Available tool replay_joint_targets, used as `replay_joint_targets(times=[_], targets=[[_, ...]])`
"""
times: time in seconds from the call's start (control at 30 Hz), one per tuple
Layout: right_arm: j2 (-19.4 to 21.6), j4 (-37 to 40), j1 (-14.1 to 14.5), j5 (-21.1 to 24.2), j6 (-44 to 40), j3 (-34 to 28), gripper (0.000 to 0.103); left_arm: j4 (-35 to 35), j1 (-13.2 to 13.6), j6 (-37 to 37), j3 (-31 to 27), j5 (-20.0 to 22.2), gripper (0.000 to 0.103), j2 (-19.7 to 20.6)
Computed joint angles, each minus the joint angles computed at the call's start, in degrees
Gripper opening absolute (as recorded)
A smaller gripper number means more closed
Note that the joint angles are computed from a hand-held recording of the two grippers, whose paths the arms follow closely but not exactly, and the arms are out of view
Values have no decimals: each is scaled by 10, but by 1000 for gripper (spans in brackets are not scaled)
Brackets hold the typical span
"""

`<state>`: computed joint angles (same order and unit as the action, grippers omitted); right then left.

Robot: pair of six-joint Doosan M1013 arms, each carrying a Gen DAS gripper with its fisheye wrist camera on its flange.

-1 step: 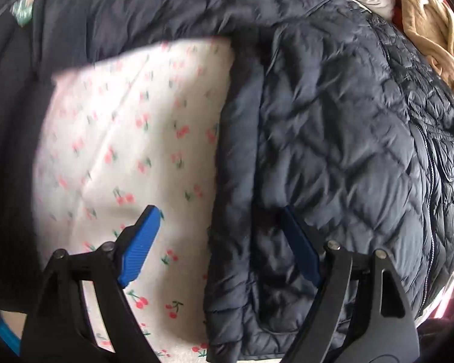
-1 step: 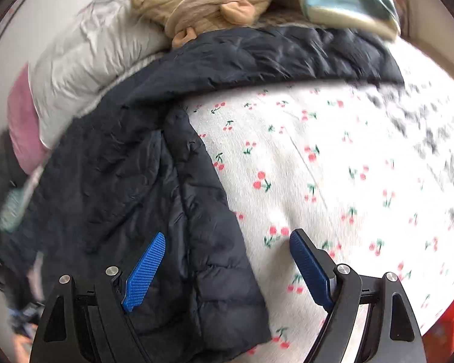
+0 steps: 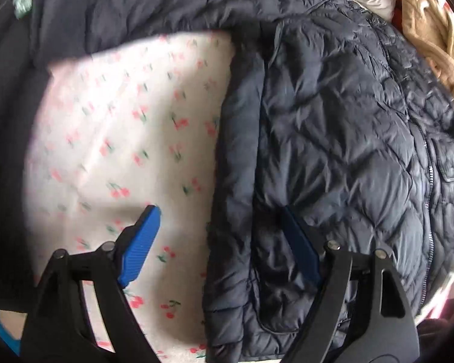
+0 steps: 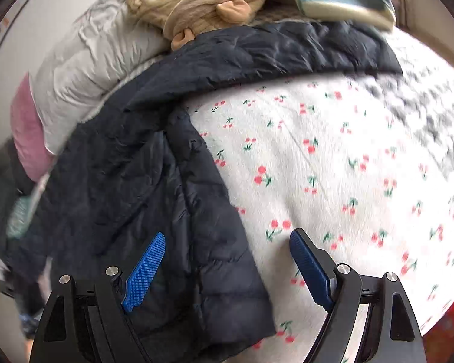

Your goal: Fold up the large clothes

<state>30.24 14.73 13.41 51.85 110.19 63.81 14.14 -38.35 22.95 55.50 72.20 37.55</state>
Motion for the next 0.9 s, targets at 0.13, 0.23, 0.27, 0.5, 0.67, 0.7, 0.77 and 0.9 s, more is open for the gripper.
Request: replay_joint_targets(times=[0.13, 0.23, 0.27, 0.5, 0.67, 0.7, 0.77, 0.9], targets=[[-6, 35, 2, 12, -44, 12, 31, -27, 0, -9, 41, -84, 31, -23], [0, 91, 2, 43, -77, 10, 10, -50, -3, -6, 46, -116, 8, -30], [-6, 79, 5, 32, -77, 14, 10, -38, -6, -3, 40, -111, 7, -31], [-74, 67, 8, 15, -150, 43, 7, -24, -20, 21, 53, -156, 5, -78], [-86, -24, 29, 100, -171, 42, 7, -66, -27, 85, 26, -53, 5, -60], [-84, -39, 31, 118, -174, 44, 7, -70, -28, 96, 21, -27, 5, -51], [-73, -90, 40, 160, -171, 44, 7, -84, -21, 114, 15, 7, 6, -39], [-47, -113, 40, 212, -153, 34, 18, -95, -14, 112, 20, 15, 16, -30]])
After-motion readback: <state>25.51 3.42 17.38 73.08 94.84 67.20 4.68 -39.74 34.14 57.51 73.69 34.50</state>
